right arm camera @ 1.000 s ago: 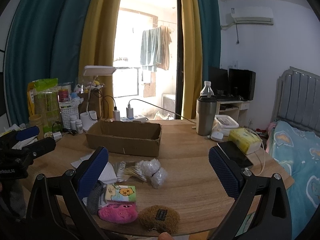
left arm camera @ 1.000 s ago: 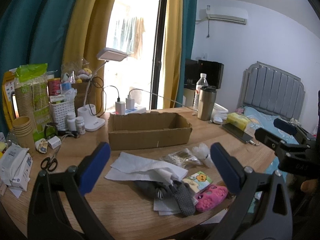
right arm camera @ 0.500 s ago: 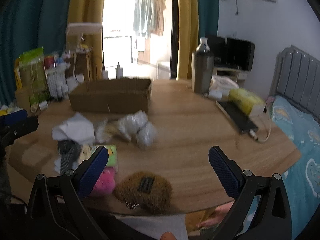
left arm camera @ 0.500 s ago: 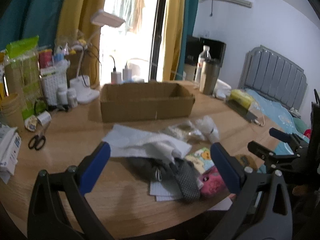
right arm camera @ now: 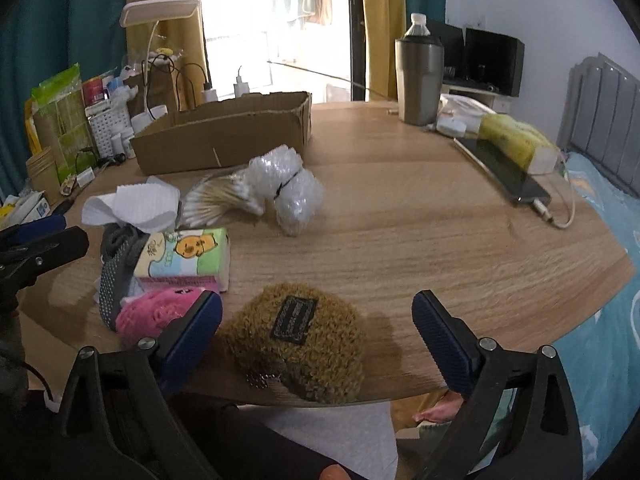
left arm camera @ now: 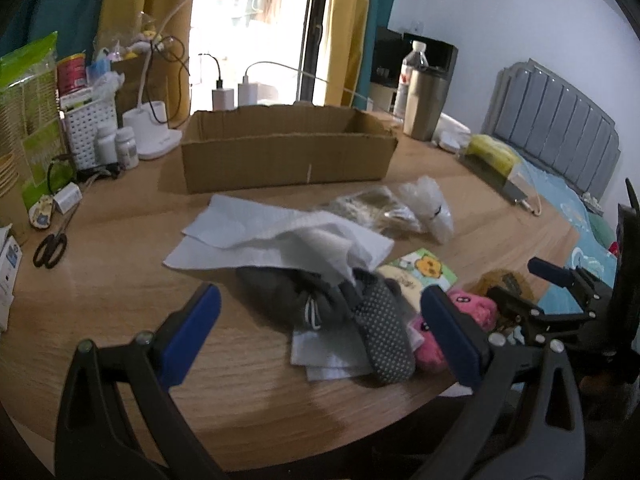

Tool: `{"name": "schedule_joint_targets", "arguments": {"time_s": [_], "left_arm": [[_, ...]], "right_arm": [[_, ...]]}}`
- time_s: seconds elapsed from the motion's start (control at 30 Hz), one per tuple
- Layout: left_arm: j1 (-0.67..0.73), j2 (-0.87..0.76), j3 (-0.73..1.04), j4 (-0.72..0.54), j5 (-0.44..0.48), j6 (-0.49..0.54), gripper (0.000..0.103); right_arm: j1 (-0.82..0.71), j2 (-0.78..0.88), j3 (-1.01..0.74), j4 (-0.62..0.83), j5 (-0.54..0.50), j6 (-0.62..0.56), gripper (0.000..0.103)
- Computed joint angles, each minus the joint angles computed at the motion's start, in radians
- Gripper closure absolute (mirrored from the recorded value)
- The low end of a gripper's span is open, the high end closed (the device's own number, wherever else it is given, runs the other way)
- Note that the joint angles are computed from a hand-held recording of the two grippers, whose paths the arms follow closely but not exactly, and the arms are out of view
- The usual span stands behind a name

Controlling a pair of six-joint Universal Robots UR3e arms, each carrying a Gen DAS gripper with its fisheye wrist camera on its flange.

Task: Organize soft objects
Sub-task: 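Reach the right tool to the brown fuzzy plush pouch and close on it, then grasp the gray dotted glove with the left tool while the right tool lifts the brown plush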

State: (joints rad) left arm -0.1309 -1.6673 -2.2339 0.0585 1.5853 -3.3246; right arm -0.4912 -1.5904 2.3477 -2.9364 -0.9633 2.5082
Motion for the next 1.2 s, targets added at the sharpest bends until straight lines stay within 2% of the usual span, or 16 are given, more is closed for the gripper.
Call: {"name": "schedule_joint_targets", "arguments": {"time_s": [0.2,0.37,0.4,0.43,0.5,0.57,0.77,0.83,1.2], "left_arm": [[0.012,-0.066,0.055,-0.051,-0.024,0.018,0.003],[0.068,-0.080,0.036,-0.016,-0.091,0.002,0.003],[0.077,-0.086,0.041,-0.026,-0.107,0.005,0.006],[0.083,-0.092,0.049,-0.039,-0.118,0.006,0.014],[0.099,-0.102,0.054,-0.053,-0.156,0.007,0.018],[0.103,-0.110,0.055,-0.047,-0.168,0.004,0.024],[0.133,-0.105,0.030,-0.014,-0.214,-0.002,0.042],[0.134,-0.102,0.024,-0.003,-0.222,0.004,0.051],[0.170,-0.039,-0.042,0.053,-0.275,0.033,0.083]], "right_arm": [[0.014,0.035,-0.025,0.027,-0.008,-0.010,0.014],[0.025,0.057,-0.039,0.037,-0.005,-0.020,0.022],[0.030,0.062,-0.043,0.034,-0.005,-0.019,0.023],[0.031,0.066,-0.045,0.033,-0.003,-0.021,0.026],[0.036,0.070,-0.044,0.027,0.000,-0.026,0.030],[0.041,0.073,-0.046,0.025,0.004,-0.034,0.038],[0.042,0.069,-0.046,0.028,0.018,-0.046,0.048],[0.037,0.064,-0.042,0.025,0.031,-0.057,0.051],[0.041,0.029,-0.061,0.061,0.091,-0.082,0.060]]}}
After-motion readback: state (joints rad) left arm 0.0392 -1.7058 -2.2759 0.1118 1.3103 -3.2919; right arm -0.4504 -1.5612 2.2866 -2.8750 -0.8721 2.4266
